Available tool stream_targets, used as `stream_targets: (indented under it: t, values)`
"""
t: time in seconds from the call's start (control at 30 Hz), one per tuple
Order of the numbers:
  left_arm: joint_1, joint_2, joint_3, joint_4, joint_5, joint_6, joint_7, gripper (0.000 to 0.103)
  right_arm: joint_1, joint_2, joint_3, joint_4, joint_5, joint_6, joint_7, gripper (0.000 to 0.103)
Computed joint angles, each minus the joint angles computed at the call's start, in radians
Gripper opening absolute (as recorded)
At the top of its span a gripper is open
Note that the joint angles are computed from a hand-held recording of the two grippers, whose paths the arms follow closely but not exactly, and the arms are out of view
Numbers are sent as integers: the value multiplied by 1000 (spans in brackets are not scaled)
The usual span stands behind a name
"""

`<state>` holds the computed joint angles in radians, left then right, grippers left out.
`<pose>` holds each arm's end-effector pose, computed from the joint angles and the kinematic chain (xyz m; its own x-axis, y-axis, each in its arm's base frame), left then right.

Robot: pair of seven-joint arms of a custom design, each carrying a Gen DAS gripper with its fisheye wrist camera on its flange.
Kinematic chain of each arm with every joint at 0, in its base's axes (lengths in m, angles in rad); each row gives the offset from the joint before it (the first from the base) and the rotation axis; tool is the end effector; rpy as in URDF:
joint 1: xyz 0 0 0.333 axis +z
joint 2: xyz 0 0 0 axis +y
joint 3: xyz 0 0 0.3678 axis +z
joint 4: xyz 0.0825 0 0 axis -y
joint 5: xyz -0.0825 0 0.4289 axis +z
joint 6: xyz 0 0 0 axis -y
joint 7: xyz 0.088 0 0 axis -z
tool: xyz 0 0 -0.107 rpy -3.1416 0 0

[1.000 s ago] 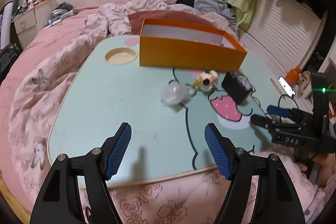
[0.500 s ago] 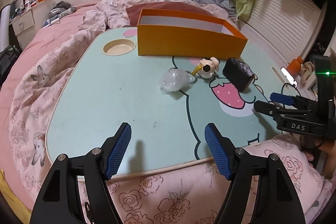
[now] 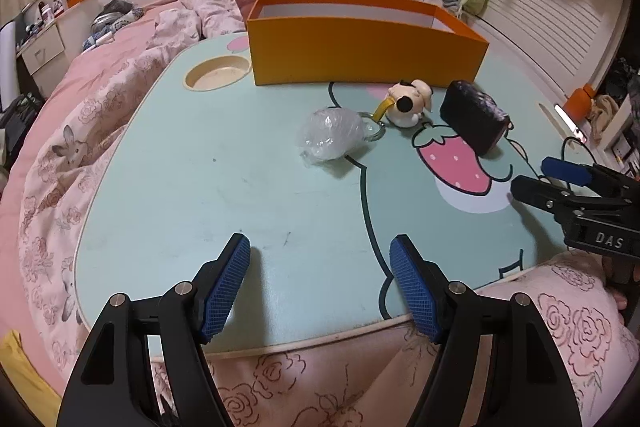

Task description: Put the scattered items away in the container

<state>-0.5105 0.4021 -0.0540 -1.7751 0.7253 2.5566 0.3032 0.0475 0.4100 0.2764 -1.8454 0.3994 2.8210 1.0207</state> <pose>0.6213 -0.3994 0.3934 0.1599 -0.9862 0.0424 -0.8083 -0.1554 -0.5679 0.7095 0.1939 0.3917 0.4869 -0.8665 -0.1104 -0.7331 -0.3366 -0.5910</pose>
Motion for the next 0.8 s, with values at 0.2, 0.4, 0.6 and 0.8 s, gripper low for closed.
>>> stream_targets:
  t: [0.2,0.4,0.6,0.8]
  values:
    - [-1,25,-1,41,-11,-30,28,73,-2,1,2,1,-1,-1,1,78]
    - [-8,70,5,112,-37,-63,62,73,-6,3,5,6,3,-9,-2,78]
    - [-27,99,34,151,-37,-85,21,92,-31,8,9,38,60,-45,-4,78]
    - [-39,107,52,148,11,-71,-40,103,-70,24,58,174,154,-26,-107,73]
